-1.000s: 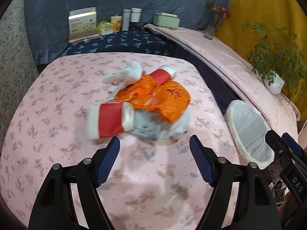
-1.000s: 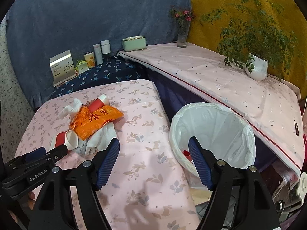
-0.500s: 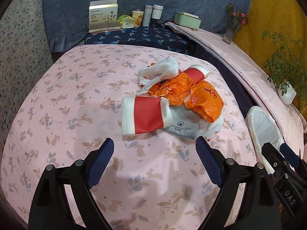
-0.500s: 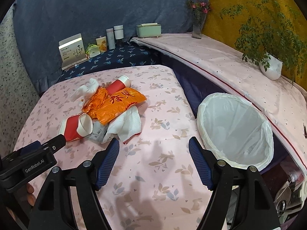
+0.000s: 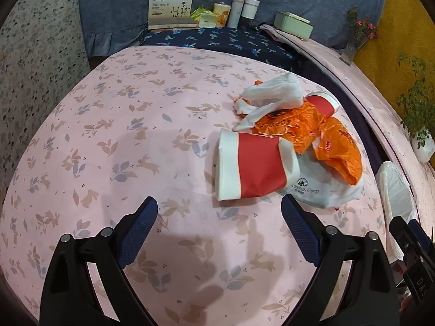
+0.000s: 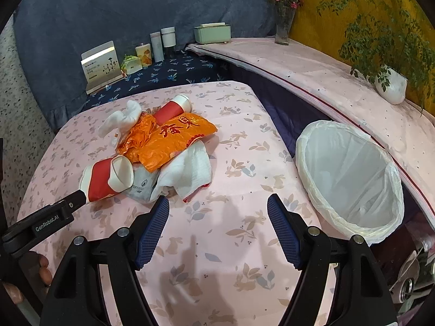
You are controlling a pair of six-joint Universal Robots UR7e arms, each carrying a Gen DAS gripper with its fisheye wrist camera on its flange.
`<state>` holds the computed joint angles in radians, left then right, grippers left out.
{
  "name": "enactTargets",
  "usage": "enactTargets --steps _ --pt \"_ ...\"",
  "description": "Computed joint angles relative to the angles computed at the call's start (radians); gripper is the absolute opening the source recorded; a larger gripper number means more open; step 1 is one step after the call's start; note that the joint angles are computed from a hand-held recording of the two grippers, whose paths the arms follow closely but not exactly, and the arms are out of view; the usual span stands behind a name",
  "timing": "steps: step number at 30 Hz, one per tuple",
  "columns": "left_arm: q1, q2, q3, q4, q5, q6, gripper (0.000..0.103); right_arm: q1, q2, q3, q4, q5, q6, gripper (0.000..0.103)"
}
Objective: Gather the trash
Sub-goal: 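Move the left tool back to the pile and grasp the red-white paper cup, then grasp the orange plastic bag with the right tool while the left tool holds the cup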
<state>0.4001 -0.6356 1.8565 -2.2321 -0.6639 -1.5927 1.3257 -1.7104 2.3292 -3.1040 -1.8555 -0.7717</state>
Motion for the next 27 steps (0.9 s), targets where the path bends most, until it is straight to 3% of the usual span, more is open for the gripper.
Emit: enactTargets --steps 7,15,19,25,27 --pt "0.033 0.027 -0.018 -0.125 -0.010 0.113 0.088 0.003 0.035 -0.016 -0.010 0.000 0.028 0.071" --pt "0.078 0.088 -0.109 -0.155 -0.015 0.233 0.091 0.011 0.070 -0.045 -0.011 -0.001 0.056 0.071" --pt "0.105 0.108 -0.147 -0.119 -0.032 0.232 0.091 0.017 0.087 -0.054 -0.013 -0.004 0.065 0.071" --pt "0.131 0.109 -0.140 -0.169 -0.068 0.241 0.091 0.035 0.113 -0.065 -0.009 -0.004 0.073 0.071" --pt "0.137 0.109 -0.132 -0.202 -0.081 0.265 0.078 0.047 0.125 -0.070 -0.009 -0.004 0.077 0.071"
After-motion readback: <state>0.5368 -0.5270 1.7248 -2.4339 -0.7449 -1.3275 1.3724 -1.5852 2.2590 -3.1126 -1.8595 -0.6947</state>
